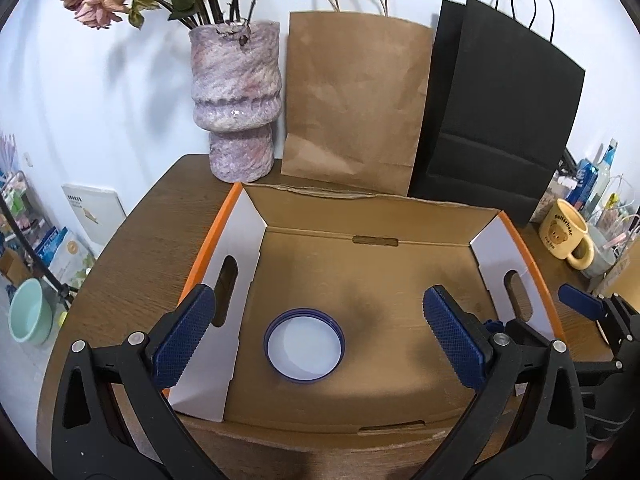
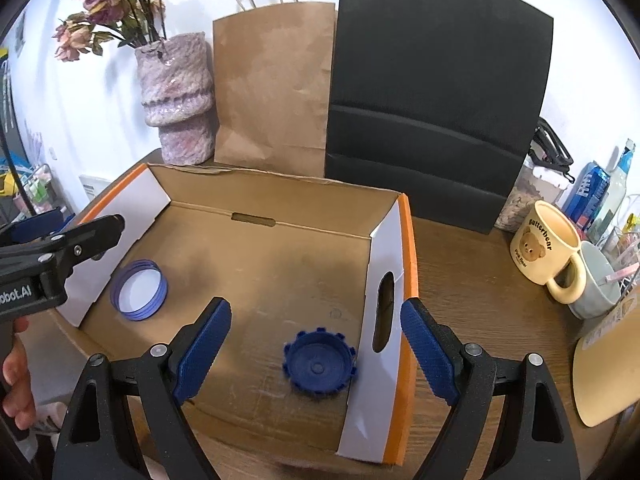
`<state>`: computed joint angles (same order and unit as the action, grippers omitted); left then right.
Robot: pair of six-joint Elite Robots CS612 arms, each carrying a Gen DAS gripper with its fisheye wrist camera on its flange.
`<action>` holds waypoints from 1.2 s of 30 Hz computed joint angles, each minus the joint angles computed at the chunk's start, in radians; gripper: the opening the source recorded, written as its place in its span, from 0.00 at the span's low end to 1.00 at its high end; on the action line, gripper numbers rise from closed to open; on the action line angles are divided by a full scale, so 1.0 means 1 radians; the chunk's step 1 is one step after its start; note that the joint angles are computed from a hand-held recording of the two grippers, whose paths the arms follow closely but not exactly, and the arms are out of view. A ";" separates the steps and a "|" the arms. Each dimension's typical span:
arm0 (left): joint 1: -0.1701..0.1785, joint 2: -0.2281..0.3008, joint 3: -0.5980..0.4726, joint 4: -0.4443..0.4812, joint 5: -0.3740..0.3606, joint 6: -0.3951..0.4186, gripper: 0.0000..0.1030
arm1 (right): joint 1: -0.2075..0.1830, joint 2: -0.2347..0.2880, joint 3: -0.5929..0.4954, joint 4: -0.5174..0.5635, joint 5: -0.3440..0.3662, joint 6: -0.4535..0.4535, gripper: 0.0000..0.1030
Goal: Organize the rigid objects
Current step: 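Carry the lid and cap into the cardboard box and release both, then withdraw both grippers from the box back over the table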
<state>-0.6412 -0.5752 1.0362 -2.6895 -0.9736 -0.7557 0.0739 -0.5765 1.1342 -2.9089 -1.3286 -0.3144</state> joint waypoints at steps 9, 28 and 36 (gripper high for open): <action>-0.020 -0.036 0.075 -0.084 0.035 0.035 1.00 | -0.012 -0.049 0.093 -0.102 0.030 0.004 0.88; -0.074 -0.124 0.259 -0.199 0.090 0.044 1.00 | -0.041 -0.158 0.317 -0.261 0.052 0.013 0.88; -0.103 -0.167 0.349 -0.249 0.111 0.043 1.00 | -0.060 -0.204 0.422 -0.319 0.054 0.005 0.88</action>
<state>-0.7443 -0.7422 1.3855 -2.9385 -0.8622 -0.7124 0.0144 -0.7808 1.5567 -3.2281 -1.2741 -0.3089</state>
